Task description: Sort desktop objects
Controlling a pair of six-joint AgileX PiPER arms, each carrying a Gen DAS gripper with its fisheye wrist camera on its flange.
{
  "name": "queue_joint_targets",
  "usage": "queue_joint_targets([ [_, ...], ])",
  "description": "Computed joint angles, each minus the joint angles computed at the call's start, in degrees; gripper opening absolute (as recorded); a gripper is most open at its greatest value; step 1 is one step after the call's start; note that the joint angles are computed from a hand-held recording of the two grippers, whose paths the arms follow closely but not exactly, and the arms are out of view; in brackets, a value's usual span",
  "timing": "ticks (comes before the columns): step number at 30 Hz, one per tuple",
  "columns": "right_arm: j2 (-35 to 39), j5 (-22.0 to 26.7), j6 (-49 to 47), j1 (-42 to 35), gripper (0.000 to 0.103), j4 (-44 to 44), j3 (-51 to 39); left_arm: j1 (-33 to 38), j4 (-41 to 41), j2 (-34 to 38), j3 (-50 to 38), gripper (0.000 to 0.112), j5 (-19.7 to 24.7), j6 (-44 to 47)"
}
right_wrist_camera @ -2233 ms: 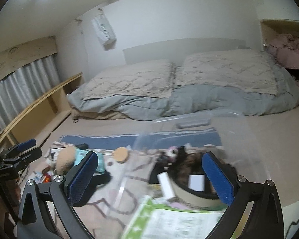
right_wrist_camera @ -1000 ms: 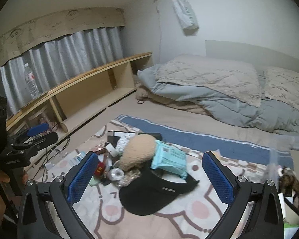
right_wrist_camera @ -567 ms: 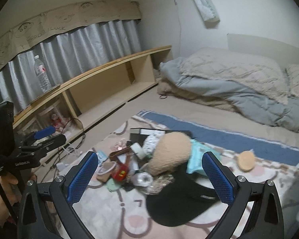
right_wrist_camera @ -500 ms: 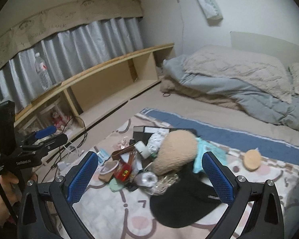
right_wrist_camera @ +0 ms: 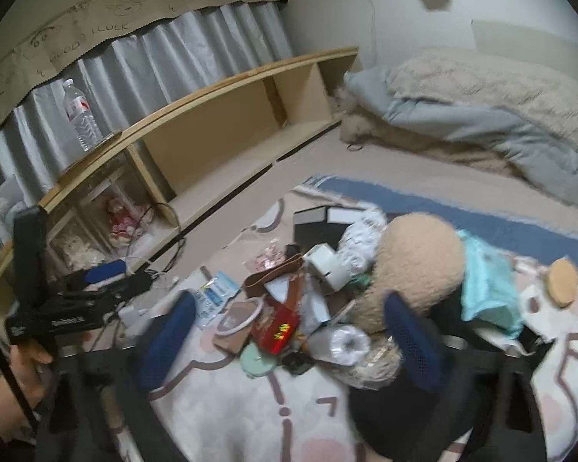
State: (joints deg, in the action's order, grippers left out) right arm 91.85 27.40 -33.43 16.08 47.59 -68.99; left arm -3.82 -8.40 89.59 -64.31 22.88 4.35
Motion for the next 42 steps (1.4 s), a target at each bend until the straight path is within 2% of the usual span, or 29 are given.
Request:
queue_joint_targets([
  [2, 2.48, 2.97, -2.84, -1.38, 0.056, 4.29, -1.46, 1.52, -3.00, 1.43, -0.04, 0.103, 0.32, 3.17],
  [5, 6.08, 6.20, -3.89, -2.70, 0.048, 6.81, -3.10, 3.86, -9.67, 3.99, -1.15, 0.103, 2.99, 9.36],
  [8, 8.21, 6.33, -1.64, -2.84, 0.047, 4.41, -3.67, 5.12, -14.02, 6.37, -2.02, 0.103, 6.03, 13.32],
  [15, 12.34, 10.93, -1.26, -5.62, 0.047, 4.41, -4.78, 5.45, -19.10, 10.90, -3.54, 0.103, 10.23, 16.90],
  [21, 14.42, 11.57, -3.06, -5.53, 0.047, 3.56, -4.84, 5.30, -23.89, 14.37, -5.69, 0.103, 13.90, 18.58],
  [24, 15.67, 10.40, -0.42, -4.18, 0.047, 0.07, -5.57, 5.39, -26.59, 16.41, -7.07, 0.103, 15.95, 19.21],
  [27, 16.03, 8.04, 1.52, -3.00, 0.047, -2.62, -5.26, 4.98, -26.64, 17.90, -8.37, 0.103, 16.90, 17.95],
  [31, 15.94, 7.29, 1.55, -2.23, 0.047, -4.78, -5.19, 4.14, -23.82, 20.79, -11.03, 0.103, 17.55, 13.28],
  [42, 16.84, 7.94, -2.67, -3.41, 0.047, -1.33, -5.32, 2.41, -20.66, 27.06, -19.02, 0.103, 17.87, 7.14],
])
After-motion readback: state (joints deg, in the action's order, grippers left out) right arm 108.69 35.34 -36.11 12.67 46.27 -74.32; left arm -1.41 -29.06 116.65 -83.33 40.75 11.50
